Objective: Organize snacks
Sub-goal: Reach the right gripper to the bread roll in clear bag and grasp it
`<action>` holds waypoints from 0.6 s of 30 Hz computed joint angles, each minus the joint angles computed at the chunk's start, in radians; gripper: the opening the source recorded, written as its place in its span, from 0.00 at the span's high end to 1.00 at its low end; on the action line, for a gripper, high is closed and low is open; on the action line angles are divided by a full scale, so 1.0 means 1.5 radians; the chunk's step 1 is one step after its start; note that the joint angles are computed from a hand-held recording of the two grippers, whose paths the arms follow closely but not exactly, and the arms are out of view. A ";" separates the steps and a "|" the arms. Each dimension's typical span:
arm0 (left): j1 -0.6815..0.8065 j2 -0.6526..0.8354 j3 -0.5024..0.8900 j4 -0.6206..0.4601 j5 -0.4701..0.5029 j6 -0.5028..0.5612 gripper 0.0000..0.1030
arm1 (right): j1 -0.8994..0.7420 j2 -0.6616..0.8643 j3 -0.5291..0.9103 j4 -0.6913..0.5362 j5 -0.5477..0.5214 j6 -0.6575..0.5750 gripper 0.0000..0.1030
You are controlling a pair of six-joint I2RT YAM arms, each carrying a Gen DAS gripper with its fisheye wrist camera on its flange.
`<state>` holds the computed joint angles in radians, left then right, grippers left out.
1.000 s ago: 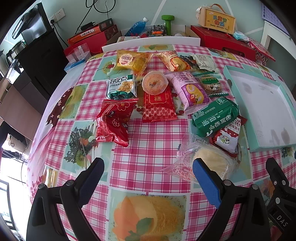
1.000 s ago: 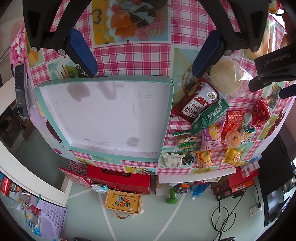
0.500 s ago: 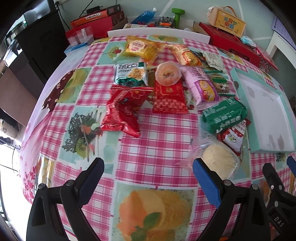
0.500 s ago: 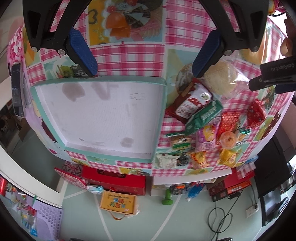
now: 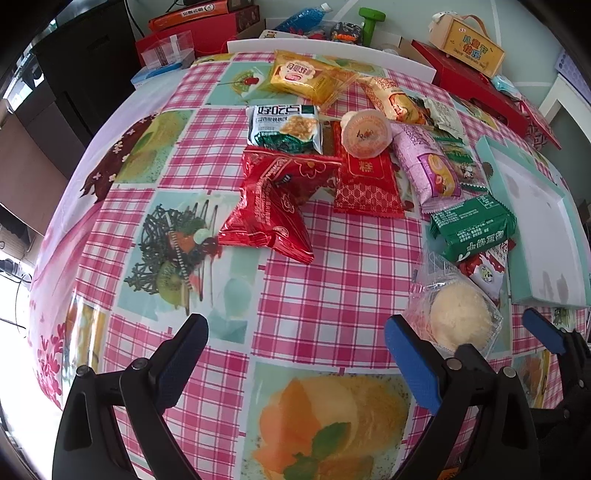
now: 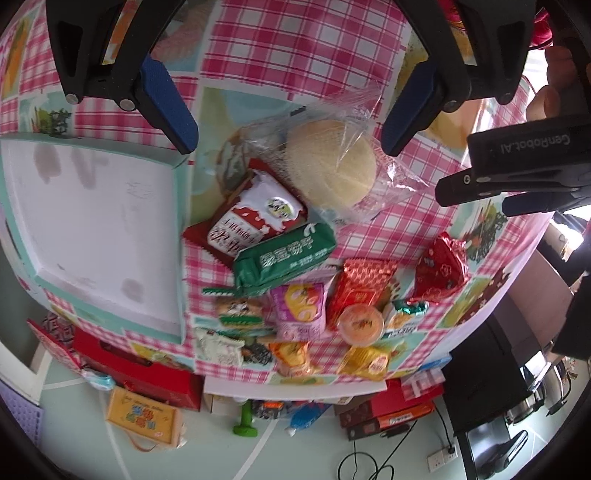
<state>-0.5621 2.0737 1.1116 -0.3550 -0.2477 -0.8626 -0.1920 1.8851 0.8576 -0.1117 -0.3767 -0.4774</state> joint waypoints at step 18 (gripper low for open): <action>0.023 0.014 -0.018 0.042 0.037 0.011 0.06 | 0.014 0.086 0.086 -0.086 -0.060 -0.001 0.21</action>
<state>-0.5278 2.0946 1.0842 -0.2917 -0.1918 -0.8458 -0.1713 2.0144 0.9868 -0.2400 -0.4660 -0.4792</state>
